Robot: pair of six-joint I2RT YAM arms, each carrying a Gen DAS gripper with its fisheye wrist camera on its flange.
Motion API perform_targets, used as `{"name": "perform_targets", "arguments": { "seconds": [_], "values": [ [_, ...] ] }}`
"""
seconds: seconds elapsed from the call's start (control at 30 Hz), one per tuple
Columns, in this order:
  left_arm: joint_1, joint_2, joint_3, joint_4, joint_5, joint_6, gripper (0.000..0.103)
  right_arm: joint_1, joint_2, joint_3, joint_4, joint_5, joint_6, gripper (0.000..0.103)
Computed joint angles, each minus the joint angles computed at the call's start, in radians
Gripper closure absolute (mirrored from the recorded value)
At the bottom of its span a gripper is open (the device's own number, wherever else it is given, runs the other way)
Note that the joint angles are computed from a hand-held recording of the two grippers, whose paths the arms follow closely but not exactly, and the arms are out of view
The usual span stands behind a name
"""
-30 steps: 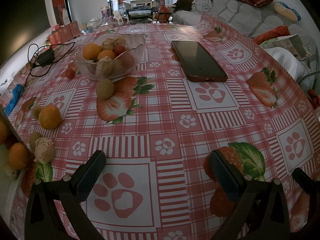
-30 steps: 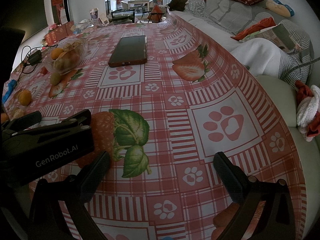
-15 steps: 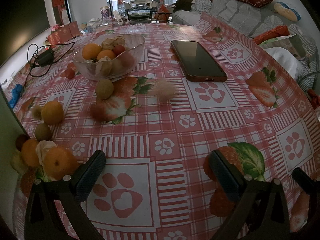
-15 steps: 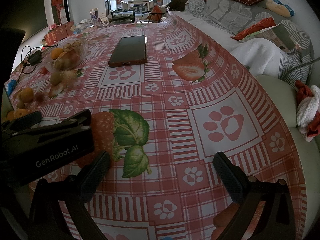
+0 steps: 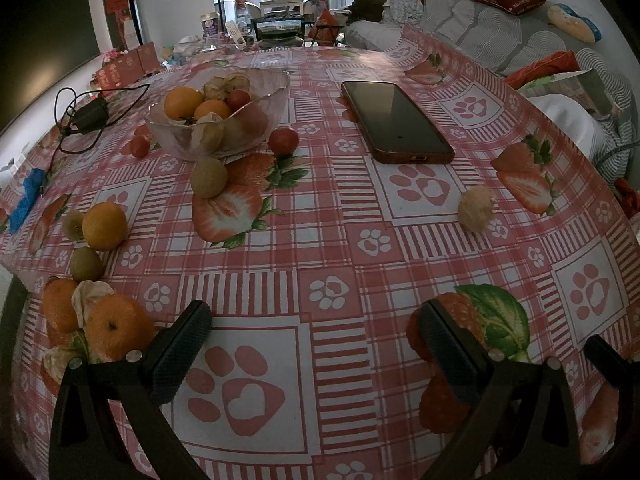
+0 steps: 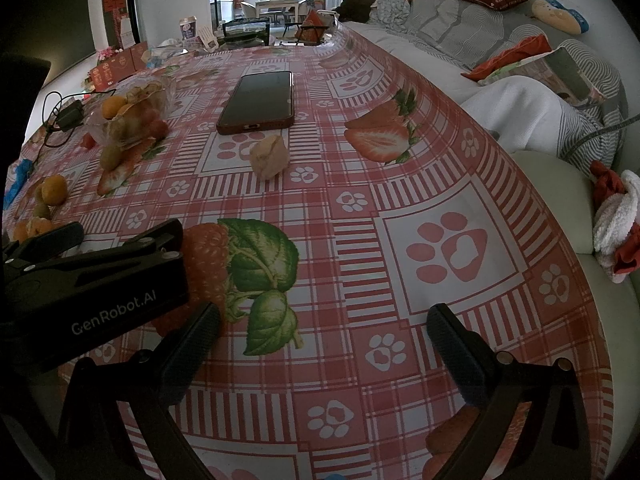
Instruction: Organize fruits
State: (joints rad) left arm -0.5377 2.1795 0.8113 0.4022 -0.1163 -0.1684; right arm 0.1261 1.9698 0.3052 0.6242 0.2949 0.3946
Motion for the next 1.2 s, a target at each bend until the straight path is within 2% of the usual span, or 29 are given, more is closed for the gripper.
{"name": "perform_targets", "arguments": {
  "seconds": [0.87, 0.93, 1.0, 1.1, 1.2],
  "values": [
    [-0.001, -0.001, 0.000, -0.001, -0.003, 0.000, 0.000, -0.001, 0.001, -0.001, 0.002, -0.001, -0.001, 0.000],
    [0.001, -0.016, 0.000, -0.029, 0.001, 0.021, 0.000, -0.001, 0.000, -0.001, 0.002, -0.001, 0.000, 0.000],
    [0.017, -0.069, -0.050, -0.023, 0.027, 0.043, 0.000, -0.001, 0.001, -0.001, 0.001, -0.001, 0.000, 0.000],
    [0.074, -0.227, -0.235, 0.112, 0.134, 0.104, 0.000, -0.001, 0.000, -0.003, 0.003, -0.001, 0.000, 0.000],
    [0.193, -0.404, -0.426, 0.217, 0.251, 0.237, 0.000, 0.000, 0.000, -0.001, 0.002, 0.000, 0.000, 0.000]
  ]
}}
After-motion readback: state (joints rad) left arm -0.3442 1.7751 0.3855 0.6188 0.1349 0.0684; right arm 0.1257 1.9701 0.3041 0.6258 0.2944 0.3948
